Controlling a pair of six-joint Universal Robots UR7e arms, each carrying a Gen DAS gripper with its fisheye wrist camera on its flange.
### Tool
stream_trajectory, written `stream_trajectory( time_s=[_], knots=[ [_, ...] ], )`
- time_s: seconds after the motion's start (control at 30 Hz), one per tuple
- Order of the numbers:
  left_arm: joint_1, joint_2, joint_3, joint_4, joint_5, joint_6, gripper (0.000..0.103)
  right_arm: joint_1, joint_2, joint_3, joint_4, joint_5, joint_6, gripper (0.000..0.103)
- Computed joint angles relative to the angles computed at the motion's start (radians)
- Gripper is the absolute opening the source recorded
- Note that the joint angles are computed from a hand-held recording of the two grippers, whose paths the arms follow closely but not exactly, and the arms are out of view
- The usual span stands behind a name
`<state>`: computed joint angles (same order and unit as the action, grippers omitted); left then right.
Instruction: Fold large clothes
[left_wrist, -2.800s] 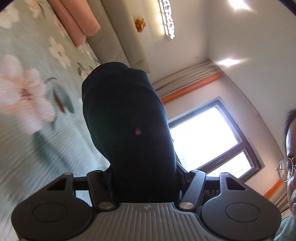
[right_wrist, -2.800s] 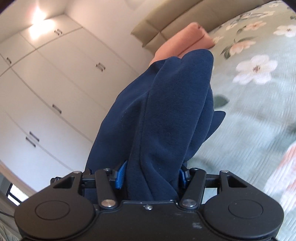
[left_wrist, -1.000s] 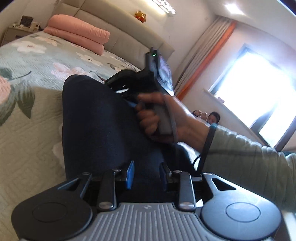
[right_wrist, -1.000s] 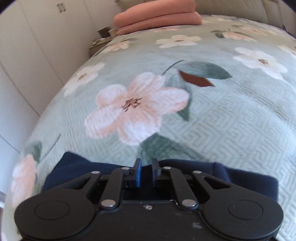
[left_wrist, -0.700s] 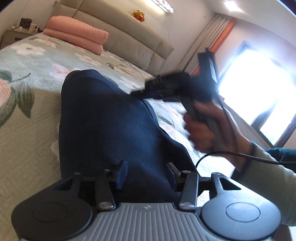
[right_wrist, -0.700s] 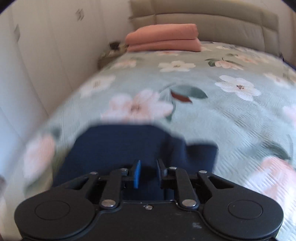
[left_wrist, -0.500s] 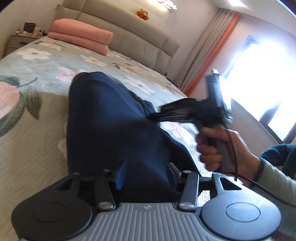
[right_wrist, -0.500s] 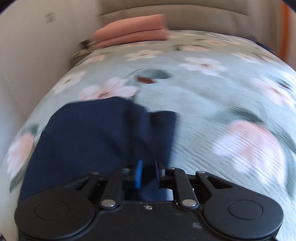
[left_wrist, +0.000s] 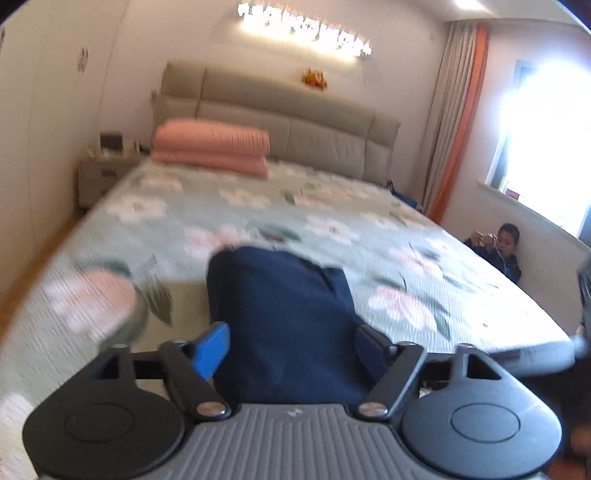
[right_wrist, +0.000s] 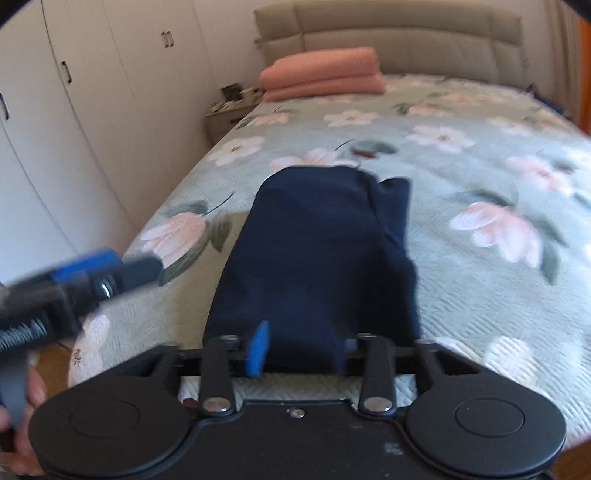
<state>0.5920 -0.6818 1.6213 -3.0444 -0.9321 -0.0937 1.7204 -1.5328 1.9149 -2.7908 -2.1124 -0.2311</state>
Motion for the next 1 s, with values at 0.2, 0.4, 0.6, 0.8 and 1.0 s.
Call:
stream_trajectory(
  time_s=[0.2,0.4,0.6,0.8,1.0],
  knots=[
    [-0.083,-0.02,-0.005,0.009,0.168,0.042,0.101,0.088,0.021,0.035,-0.109,-0.143,0.011,0.076],
    [-0.138,-0.02,-0.003,0.011,0.312,0.034,0.103,0.107,0.021,0.034,-0.083,-0.179,0.09,0.078],
    [-0.17,-0.01,0.027,0.033,0.41,0.042,0.103,0.106,0.005,0.038,-0.018,-0.191,0.155,0.079],
    [-0.168,-0.043,0.052,0.13,0.337,-0.076,0.103,0.118,-0.003,0.055,-0.027,-0.214,0.158,0.08],
    [-0.17,-0.041,0.043,0.2,0.405,-0.145,0.103,0.128,-0.001,0.069,-0.049,-0.263,0.147,0.081]
  ],
)
